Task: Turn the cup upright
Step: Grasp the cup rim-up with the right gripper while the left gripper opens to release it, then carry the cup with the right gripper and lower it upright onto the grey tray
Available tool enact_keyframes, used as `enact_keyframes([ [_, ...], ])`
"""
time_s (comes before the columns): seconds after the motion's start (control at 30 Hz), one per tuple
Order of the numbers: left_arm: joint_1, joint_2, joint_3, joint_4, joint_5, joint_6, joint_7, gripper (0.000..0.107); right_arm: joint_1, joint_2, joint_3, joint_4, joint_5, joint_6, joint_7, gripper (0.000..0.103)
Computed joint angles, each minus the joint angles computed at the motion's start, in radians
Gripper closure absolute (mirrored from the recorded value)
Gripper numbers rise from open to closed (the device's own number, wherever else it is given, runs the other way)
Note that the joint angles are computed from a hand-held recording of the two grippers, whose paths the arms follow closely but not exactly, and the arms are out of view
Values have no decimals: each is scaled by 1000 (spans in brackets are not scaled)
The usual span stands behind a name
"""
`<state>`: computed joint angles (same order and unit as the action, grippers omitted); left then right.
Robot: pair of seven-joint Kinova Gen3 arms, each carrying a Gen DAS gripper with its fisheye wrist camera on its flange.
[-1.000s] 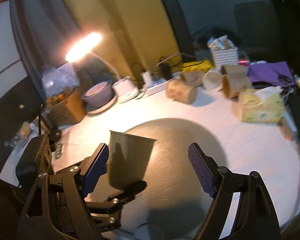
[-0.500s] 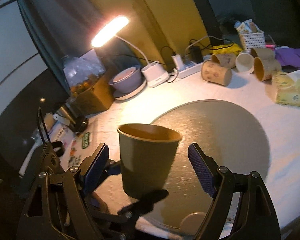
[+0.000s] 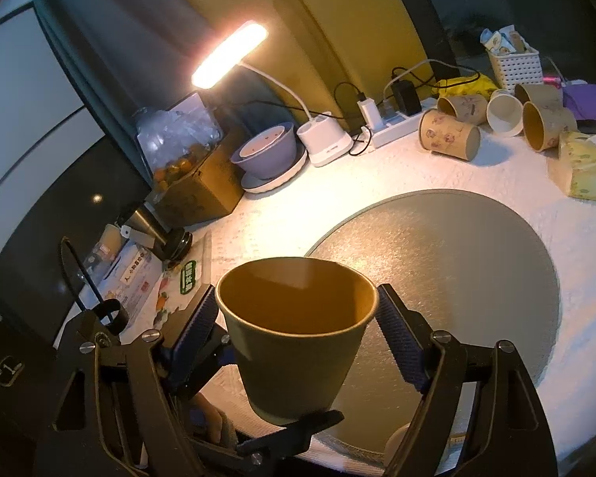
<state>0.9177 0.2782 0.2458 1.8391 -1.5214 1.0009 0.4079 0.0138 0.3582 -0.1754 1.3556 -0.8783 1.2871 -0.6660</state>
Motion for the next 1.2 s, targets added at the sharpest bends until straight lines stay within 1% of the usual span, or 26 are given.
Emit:
enact_keyframes([
  [0.07, -3, -2, -2, 6, -3, -2, 8, 47, -8, 2, 2, -4, 11, 0, -12, 27],
  [0.13, -9, -6, -1, 11, 0, -5, 12, 46, -14, 5, 2, -10, 23, 0, -23, 28],
  [0.17, -9, -6, 0, 10, 6, -3, 13, 46, -16, 7, 0, -12, 25, 1, -24, 34],
  [0.2, -9, -6, 1, 9, 11, -2, 13, 46, -16, 8, -1, -14, 26, 4, -25, 36],
  [0.37, -13, -13, 2, 16, 26, -10, 33, 46, -23, 1, -5, -12, 34, 0, -21, 36],
  [0.7, -59, -41, -3, 31, 87, -93, 37, 46, -46, -22, 1, 1, 70, -37, -30, 36],
  [0.87, -76, -54, -6, 39, 111, -121, 39, 46, -57, -34, 3, 9, 84, -61, -32, 36],
  [1.1, -108, -74, -10, 48, 150, -173, 43, 46, -68, -54, 5, 28, 97, -107, -23, 37],
  [1.2, -123, -81, -13, 49, 170, -201, 36, 46, -75, -74, 8, 52, 108, -152, -10, 37],
])
